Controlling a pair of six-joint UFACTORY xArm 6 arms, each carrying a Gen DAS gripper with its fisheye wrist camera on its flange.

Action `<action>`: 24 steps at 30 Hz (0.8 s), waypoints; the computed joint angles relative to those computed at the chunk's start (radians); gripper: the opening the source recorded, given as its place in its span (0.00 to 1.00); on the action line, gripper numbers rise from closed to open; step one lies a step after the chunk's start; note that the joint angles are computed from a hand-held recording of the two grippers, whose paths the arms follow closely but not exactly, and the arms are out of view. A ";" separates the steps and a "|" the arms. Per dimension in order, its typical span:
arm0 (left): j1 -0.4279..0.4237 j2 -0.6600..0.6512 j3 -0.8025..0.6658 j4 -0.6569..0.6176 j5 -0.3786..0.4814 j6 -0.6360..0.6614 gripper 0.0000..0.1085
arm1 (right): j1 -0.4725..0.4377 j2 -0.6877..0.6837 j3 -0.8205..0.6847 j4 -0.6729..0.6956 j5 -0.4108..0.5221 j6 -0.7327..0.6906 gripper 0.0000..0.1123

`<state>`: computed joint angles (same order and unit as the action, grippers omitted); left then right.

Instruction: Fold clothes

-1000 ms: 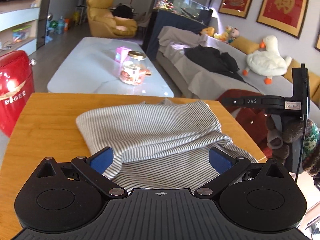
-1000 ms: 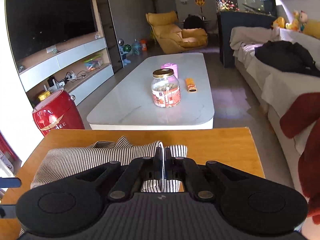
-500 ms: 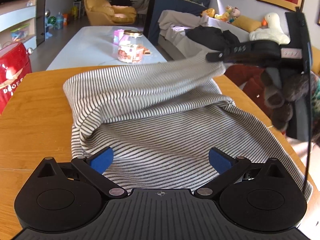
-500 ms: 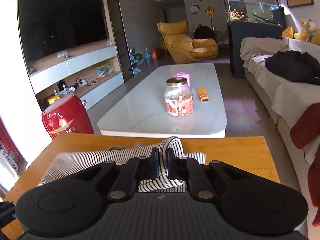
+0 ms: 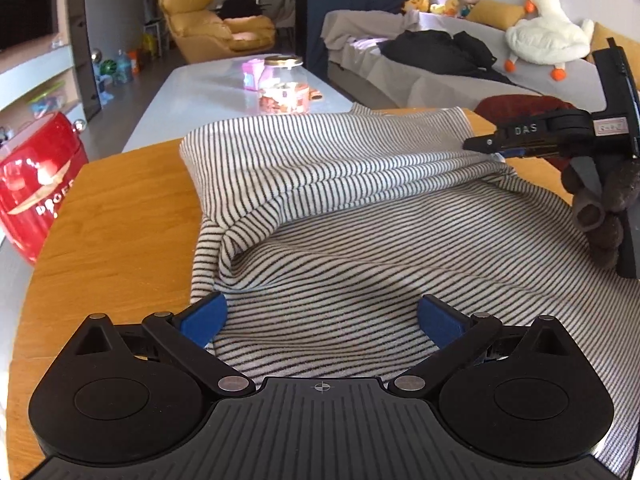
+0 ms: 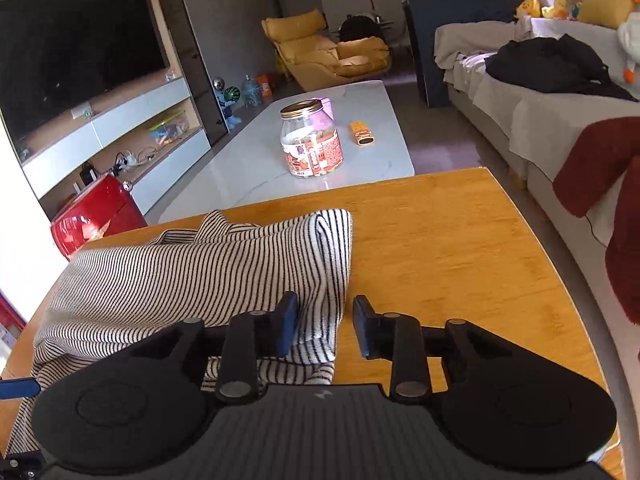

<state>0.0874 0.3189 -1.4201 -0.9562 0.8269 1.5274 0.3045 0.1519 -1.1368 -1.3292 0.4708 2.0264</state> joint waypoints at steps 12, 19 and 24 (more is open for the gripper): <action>-0.067 0.175 -0.261 -0.250 0.105 -0.023 0.95 | 0.061 0.029 -0.040 0.078 0.143 -0.044 0.66; -0.055 0.287 -0.378 -0.192 0.143 -0.183 0.95 | 0.080 0.030 -0.058 0.077 0.194 -0.069 0.84; -0.074 0.246 -0.316 -0.176 0.079 -0.139 0.95 | 0.129 0.010 -0.098 -0.210 0.253 0.090 0.92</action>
<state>0.0139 0.5650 -1.7356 -1.1320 0.9058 1.3881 0.4332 0.1615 -1.2344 -1.5390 0.7234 2.1161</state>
